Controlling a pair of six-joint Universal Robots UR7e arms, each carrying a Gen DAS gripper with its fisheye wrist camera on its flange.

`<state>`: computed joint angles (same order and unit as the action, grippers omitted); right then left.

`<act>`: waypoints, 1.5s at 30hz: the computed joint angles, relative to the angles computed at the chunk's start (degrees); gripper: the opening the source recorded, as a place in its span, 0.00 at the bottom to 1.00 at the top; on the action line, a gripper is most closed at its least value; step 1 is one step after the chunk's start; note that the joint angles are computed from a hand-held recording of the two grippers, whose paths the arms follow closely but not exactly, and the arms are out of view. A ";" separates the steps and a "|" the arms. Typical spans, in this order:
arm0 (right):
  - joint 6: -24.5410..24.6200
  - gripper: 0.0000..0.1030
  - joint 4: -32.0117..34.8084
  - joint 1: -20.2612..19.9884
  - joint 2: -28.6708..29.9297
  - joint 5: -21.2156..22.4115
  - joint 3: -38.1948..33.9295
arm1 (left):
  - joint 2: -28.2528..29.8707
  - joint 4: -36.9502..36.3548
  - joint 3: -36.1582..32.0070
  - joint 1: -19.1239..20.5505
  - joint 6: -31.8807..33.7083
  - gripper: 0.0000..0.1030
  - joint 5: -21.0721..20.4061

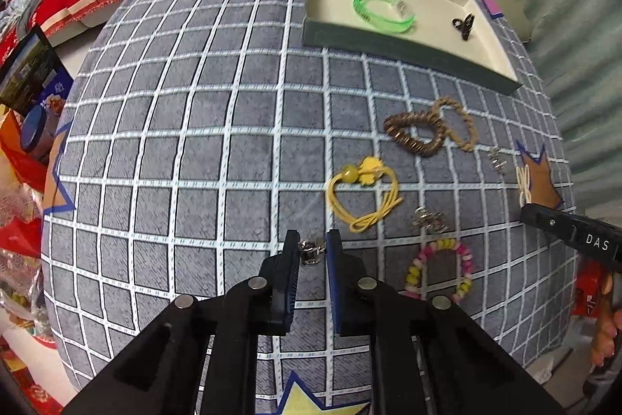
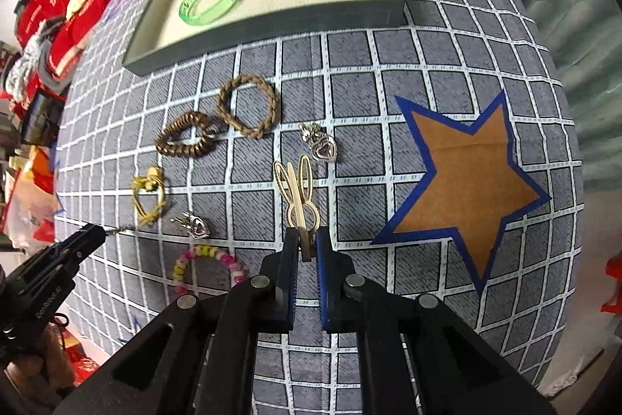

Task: Organize jewelry
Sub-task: 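Carry the star barrette in the left gripper while the right gripper carries the bunny-ear clip to the tray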

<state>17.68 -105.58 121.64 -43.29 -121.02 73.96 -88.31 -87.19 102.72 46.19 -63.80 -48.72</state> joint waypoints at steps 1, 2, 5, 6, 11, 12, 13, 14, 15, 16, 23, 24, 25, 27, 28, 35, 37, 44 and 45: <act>-0.70 0.09 -0.90 -0.75 -0.29 0.19 0.48 | -0.05 0.42 -0.91 0.03 0.59 0.20 0.15; -0.81 0.09 -1.00 -0.98 -0.60 0.37 0.50 | 0.28 0.17 -1.36 -0.23 0.90 0.20 0.26; -1.05 0.09 -1.07 -1.28 -1.14 0.70 0.23 | 0.47 -0.41 -1.78 -0.68 1.35 0.20 0.63; -1.12 0.09 -1.17 -1.46 -1.04 0.89 -0.01 | 0.89 -0.41 -2.20 -0.69 1.41 0.20 0.69; -1.19 0.09 -0.71 -1.79 -1.67 1.30 -0.16 | -0.01 0.63 -1.43 -0.25 0.64 0.20 0.83; -1.06 0.09 -0.57 -1.84 -1.54 1.42 -0.28 | -0.99 1.23 -0.35 -0.95 -0.47 0.20 0.67; -0.88 0.09 -0.70 -1.80 -1.69 1.50 0.12 | -0.84 2.02 -0.53 -0.87 -1.04 0.20 0.85; -0.77 0.09 -0.51 -1.88 -1.71 1.64 0.17 | -0.51 3.33 -0.74 -0.80 -2.14 0.20 1.23; -0.64 0.09 -0.35 -1.95 -1.65 1.82 0.17 | -0.08 4.72 -1.06 -0.66 -3.42 0.20 1.54; -0.62 0.09 -0.17 -2.01 -1.72 1.93 0.17 | 0.14 5.32 -1.12 -0.63 -4.25 0.21 1.65; -0.31 0.09 0.42 -2.20 -2.11 2.87 0.60 | 1.27 9.93 -1.24 0.14 -7.16 1.00 1.21; -0.23 0.09 0.34 -2.23 -2.22 2.95 0.76 | 1.27 9.85 -1.12 0.17 -6.71 1.00 0.91; -0.13 0.09 0.37 -2.25 -2.27 3.02 0.86 | 1.29 10.20 -0.91 0.25 -6.68 1.00 0.75; 0.07 0.09 0.52 -2.31 -2.36 3.04 1.02 | 1.85 12.49 -1.02 0.34 -8.09 1.00 1.79; 0.18 0.09 0.60 -2.33 -2.43 3.08 1.11 | 1.95 12.68 -0.78 0.52 -8.01 1.00 2.22; 0.41 0.09 1.21 -2.30 -2.82 2.87 1.50 | 3.01 7.63 -0.12 3.65 -1.94 0.90 2.19; 0.59 0.09 1.28 -2.34 -2.93 2.73 1.59 | 3.60 5.89 -0.24 4.37 0.28 0.89 2.26; 0.66 0.09 1.57 -2.29 -2.98 2.56 1.31 | 3.75 0.69 1.14 4.35 3.78 0.44 2.36; 0.61 0.09 1.52 -2.25 -2.95 2.57 1.25 | 3.60 0.42 1.29 4.14 4.39 0.25 2.30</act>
